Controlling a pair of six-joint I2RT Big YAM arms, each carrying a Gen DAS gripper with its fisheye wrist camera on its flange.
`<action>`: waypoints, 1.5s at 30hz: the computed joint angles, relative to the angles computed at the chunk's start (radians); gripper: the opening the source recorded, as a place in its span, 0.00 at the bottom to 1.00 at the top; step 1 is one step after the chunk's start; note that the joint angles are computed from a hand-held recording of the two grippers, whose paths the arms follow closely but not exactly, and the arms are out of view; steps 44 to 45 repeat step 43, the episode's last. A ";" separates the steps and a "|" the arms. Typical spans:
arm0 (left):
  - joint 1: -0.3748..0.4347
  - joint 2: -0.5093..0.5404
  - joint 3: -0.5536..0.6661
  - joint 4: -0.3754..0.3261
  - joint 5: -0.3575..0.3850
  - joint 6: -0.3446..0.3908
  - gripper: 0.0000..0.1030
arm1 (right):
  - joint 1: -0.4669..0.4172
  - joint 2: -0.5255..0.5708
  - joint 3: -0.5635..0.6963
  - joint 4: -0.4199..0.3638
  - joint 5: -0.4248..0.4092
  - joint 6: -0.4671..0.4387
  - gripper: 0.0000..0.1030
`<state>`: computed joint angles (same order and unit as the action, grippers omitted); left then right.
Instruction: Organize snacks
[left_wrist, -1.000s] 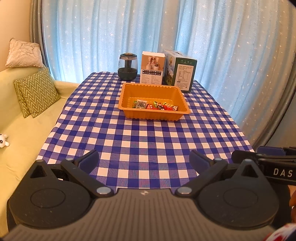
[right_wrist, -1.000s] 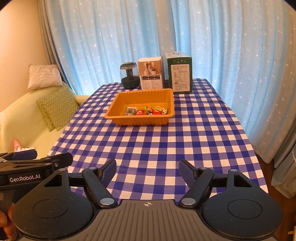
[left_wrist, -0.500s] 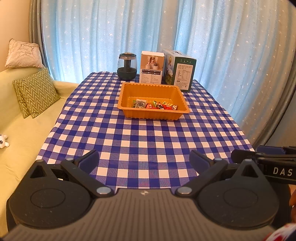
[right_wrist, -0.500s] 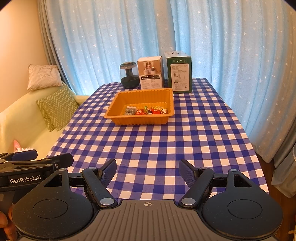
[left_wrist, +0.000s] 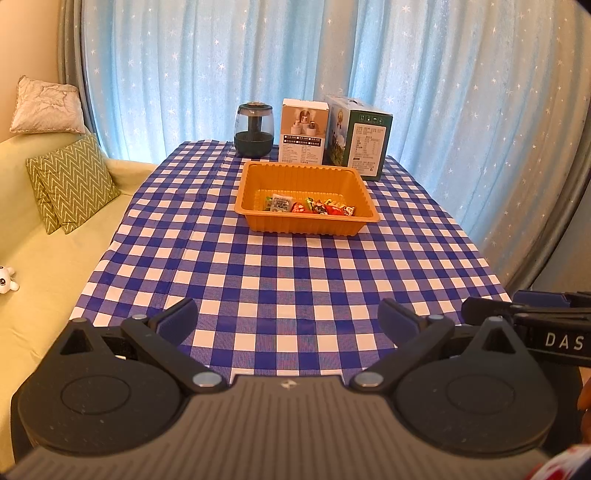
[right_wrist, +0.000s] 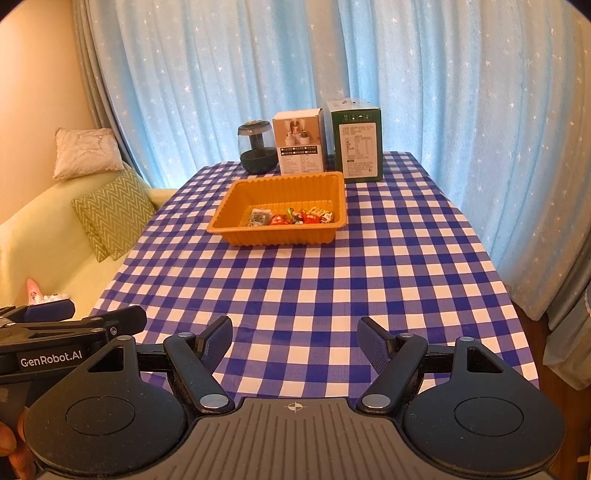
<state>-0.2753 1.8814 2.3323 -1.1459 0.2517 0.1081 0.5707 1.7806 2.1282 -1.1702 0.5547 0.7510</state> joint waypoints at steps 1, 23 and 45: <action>0.000 0.000 0.000 0.000 0.000 0.000 1.00 | 0.001 -0.002 -0.004 0.002 0.001 0.001 0.72; 0.003 -0.015 -0.043 0.022 0.004 0.003 1.00 | 0.005 -0.009 -0.027 0.010 0.002 0.011 0.72; 0.005 -0.029 -0.075 0.057 0.000 0.004 1.00 | 0.005 -0.015 -0.038 0.014 -0.001 0.016 0.72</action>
